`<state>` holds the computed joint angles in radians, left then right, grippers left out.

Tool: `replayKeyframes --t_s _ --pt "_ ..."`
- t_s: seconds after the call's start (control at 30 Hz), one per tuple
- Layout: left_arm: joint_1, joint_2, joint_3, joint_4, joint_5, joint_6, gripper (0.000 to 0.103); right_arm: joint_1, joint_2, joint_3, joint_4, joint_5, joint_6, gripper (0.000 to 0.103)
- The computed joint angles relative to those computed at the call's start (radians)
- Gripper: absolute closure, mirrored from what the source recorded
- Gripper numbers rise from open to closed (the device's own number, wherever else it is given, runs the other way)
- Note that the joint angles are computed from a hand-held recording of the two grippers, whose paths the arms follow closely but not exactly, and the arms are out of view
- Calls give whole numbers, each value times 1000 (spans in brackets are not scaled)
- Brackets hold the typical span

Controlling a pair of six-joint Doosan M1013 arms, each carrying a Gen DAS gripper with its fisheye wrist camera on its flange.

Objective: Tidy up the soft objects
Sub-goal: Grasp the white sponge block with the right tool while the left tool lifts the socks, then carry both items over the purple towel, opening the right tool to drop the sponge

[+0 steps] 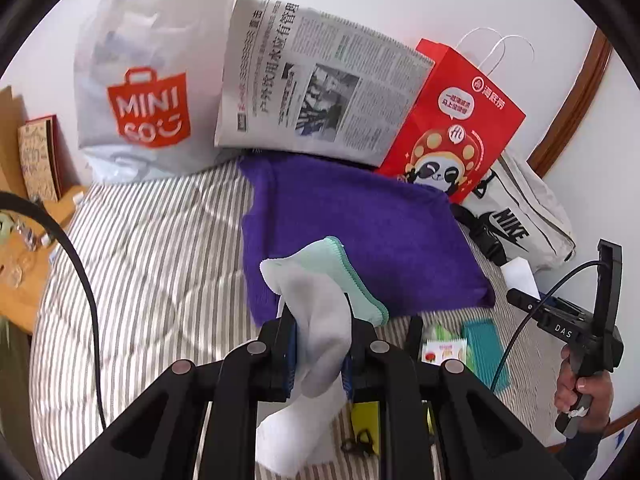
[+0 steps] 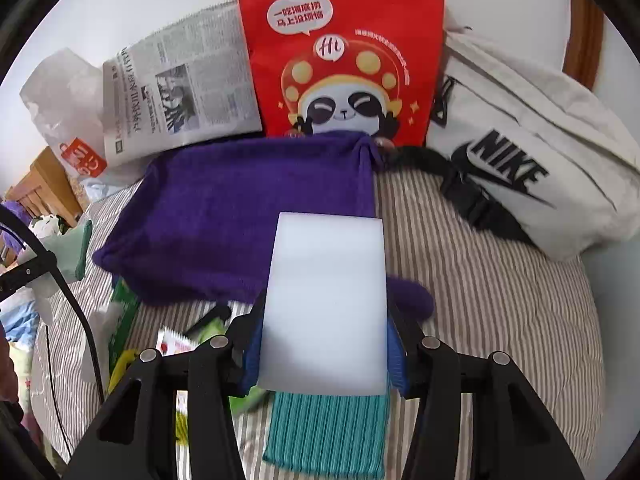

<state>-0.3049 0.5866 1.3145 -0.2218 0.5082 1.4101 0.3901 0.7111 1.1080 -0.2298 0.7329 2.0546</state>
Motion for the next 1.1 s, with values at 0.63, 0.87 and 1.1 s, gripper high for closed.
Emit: replayKeyframes --t_s 0.63,0.87,1.1 --pt "-10 157 -245 110 98 -47 86 -24 227 -389 41 165 -160 53" --pt "-4 215 -338 99 142 -34 86 -33 383 -657 84 327 -209 53" --pt "5 266 -411 80 188 -40 86 -34 522 -898 105 490 -222 53"
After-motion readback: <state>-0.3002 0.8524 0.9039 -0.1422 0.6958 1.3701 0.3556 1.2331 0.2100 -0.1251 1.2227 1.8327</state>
